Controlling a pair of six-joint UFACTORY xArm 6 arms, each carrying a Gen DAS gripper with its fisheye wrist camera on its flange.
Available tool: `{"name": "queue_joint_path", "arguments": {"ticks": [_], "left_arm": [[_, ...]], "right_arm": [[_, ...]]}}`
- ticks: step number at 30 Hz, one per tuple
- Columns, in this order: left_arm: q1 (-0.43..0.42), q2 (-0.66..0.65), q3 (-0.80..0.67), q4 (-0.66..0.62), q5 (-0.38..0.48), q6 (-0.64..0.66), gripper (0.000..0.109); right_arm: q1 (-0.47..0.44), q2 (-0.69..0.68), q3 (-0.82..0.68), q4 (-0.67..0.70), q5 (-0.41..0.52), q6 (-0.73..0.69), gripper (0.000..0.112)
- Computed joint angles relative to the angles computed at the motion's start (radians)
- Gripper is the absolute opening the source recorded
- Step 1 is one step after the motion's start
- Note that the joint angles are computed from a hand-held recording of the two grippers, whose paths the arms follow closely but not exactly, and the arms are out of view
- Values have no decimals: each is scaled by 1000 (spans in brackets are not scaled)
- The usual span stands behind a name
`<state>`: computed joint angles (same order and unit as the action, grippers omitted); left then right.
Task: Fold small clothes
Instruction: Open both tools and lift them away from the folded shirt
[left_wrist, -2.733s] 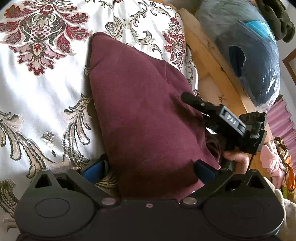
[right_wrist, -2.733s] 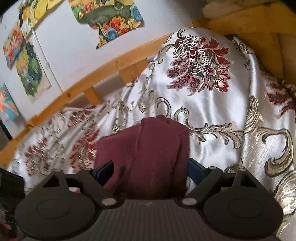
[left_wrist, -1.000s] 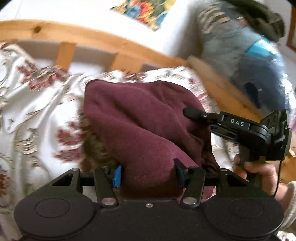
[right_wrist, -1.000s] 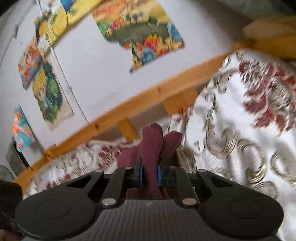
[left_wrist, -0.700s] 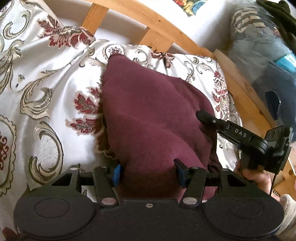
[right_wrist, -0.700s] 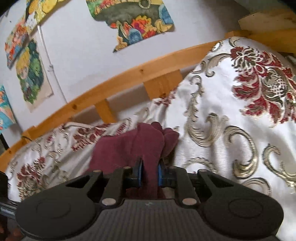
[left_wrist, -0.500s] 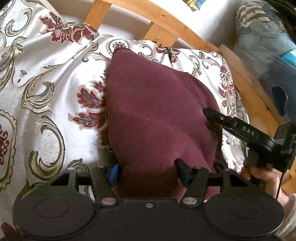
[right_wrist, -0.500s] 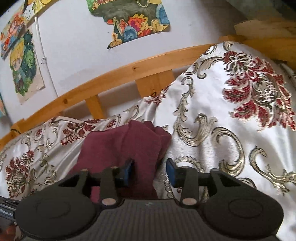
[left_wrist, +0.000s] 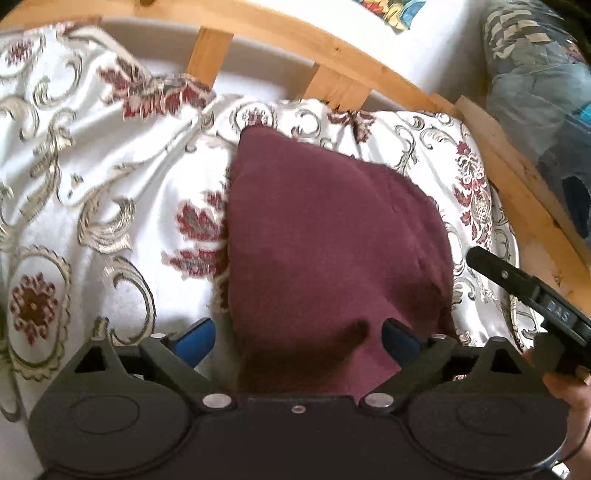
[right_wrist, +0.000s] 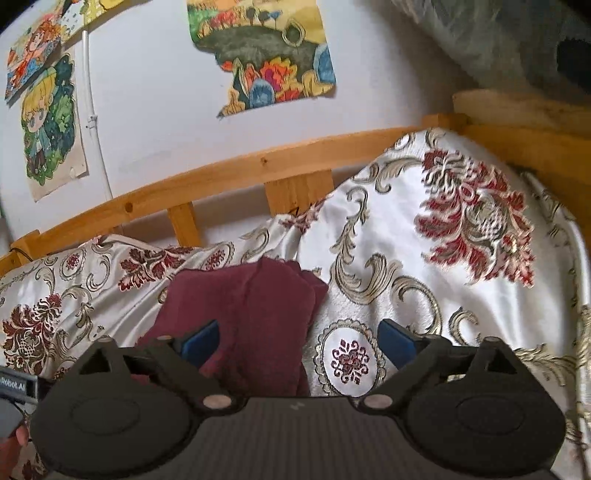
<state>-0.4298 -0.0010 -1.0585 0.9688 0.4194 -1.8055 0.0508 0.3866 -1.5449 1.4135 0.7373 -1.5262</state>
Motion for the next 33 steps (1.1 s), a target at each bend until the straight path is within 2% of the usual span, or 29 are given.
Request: {"name": "queue_joint_path", "arguments": {"ticks": [2, 7, 14, 18, 20, 26, 33], "left_arm": [[-18, -11, -14, 7, 47, 10, 100], [-89, -45, -56, 64, 203, 27, 102], [-234, -119, -79, 148, 448, 34, 102], [-330, -151, -97, 146, 600, 42, 102], [-379, -167, -104, 164, 664, 36, 102], [-543, -152, -171, 171, 940, 14, 102], [-675, -160, -187, 129, 1097, -35, 102]], "right_arm": [[-6, -36, 34, 26, -3, -30, 102], [-25, -145, 137, 97, -2, -110, 103], [-96, -307, 291, 194, 101, -136, 103], [-130, -401, 374, 217, 131, -158, 103], [-153, -448, 414, 211, 154, -169, 103], [-221, -588, 531, 174, 233, -225, 103], [-313, -721, 646, 141, 353, -250, 103]]}}
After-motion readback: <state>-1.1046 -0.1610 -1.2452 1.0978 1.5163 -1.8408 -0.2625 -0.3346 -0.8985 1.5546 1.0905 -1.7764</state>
